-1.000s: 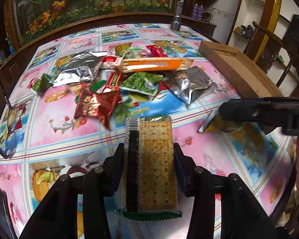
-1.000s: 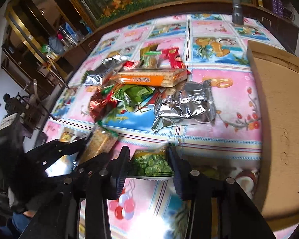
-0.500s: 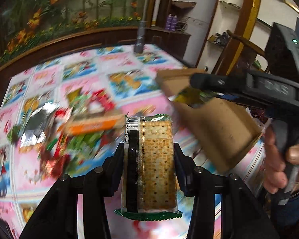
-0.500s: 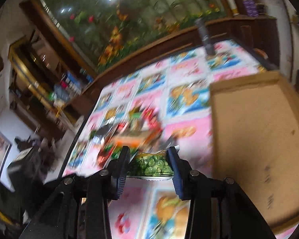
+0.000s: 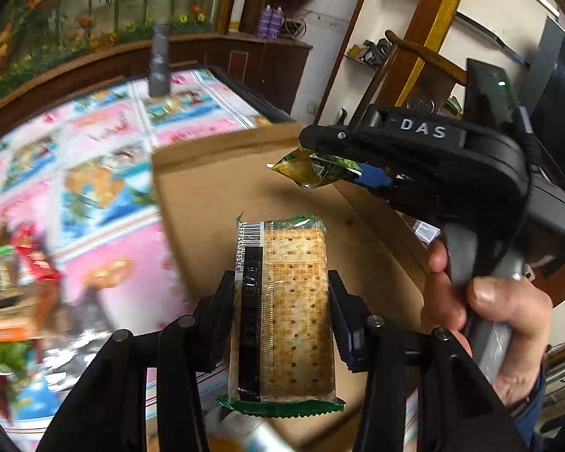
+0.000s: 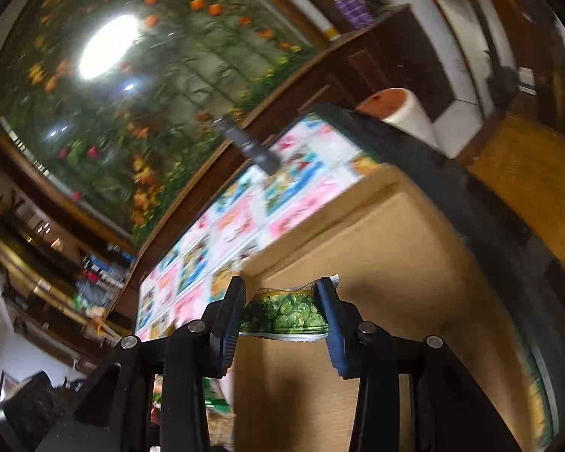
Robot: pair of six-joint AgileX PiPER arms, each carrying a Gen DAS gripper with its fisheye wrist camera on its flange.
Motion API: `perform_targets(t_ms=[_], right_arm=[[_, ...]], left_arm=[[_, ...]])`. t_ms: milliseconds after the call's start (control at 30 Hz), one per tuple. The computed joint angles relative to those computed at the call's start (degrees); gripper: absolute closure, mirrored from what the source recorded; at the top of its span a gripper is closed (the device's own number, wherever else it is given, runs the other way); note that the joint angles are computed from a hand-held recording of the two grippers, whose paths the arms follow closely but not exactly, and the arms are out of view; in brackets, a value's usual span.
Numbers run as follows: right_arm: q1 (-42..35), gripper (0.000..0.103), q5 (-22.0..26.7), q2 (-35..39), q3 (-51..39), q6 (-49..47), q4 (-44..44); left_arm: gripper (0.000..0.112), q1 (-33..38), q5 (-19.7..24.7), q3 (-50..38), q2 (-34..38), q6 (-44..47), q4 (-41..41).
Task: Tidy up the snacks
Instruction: 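Carry both packs to the cardboard box and release them inside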
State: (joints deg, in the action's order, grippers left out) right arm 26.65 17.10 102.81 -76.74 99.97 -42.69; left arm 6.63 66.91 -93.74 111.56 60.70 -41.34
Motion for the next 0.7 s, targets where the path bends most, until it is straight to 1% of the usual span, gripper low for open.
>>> perform_targets(t_ms=[33,133,167,233,300,333,400,433,533,567,600,667,700], right_arm=[[-0.35,0.061,0.25,-0.03,0.21,-1.36,1.56],[-2.27,0.061,-1.81,0.39,0.8,-9.08,10.83],[-2.45,0.061,-0.98,0.79,0.17,-11.93,13.95],[-2.55,0.061,-0.88,0.24,1.63,-13.05,15.08],[-2.9,0.061,-0.15,0.61,1.13,-18.19,20.13],[-2.82,0.061,0.23,1.0,0.67,-19.18,21.14],[-3.1,0.061,0.18,1.6,-0.09,-26.04,27.33],[-2.81,0.061,0.88,1.99,-1.0,-28.22,28.67],[-0.92,0.06,5.28,2.98,-4.05,-26.08,23.61],[-0.41,0.058,6.69,3.25,-5.01,-25.82,22.3],[0.13,0.054,7.57,3.18,-5.23,-23.6,19.44],[0.84,0.053,7.17,2.23,-3.89,-18.25,13.73],[1.03,0.053,5.67,1.22,-2.37,-14.62,10.05]], left_arm=[[0.067,-1.04,-0.57,-0.08,0.91,-1.17,0.31],[0.067,-2.98,-2.77,0.66,2.23,-3.05,1.23],[0.067,-3.5,-3.4,0.77,2.78,-3.61,1.7],[0.067,-3.96,-4.46,1.64,2.76,-3.93,2.13],[0.067,-4.26,-6.35,3.44,1.78,-2.26,1.66],[0.067,-4.44,-6.42,3.84,1.57,-2.12,1.7],[0.067,-3.97,-6.3,4.9,0.94,-1.1,1.07],[0.067,-3.81,-6.08,5.1,0.84,-0.68,0.87],[0.067,-3.16,-5.81,5.58,0.1,-0.4,0.61],[0.066,-2.99,-5.18,5.02,0.27,-0.69,0.58],[0.065,-2.58,-4.38,4.57,0.4,-0.77,0.47],[0.062,-1.5,-3.17,4.34,-0.06,-0.46,-0.13],[0.062,-0.9,-2.94,4.58,-0.53,0.0,-0.5]])
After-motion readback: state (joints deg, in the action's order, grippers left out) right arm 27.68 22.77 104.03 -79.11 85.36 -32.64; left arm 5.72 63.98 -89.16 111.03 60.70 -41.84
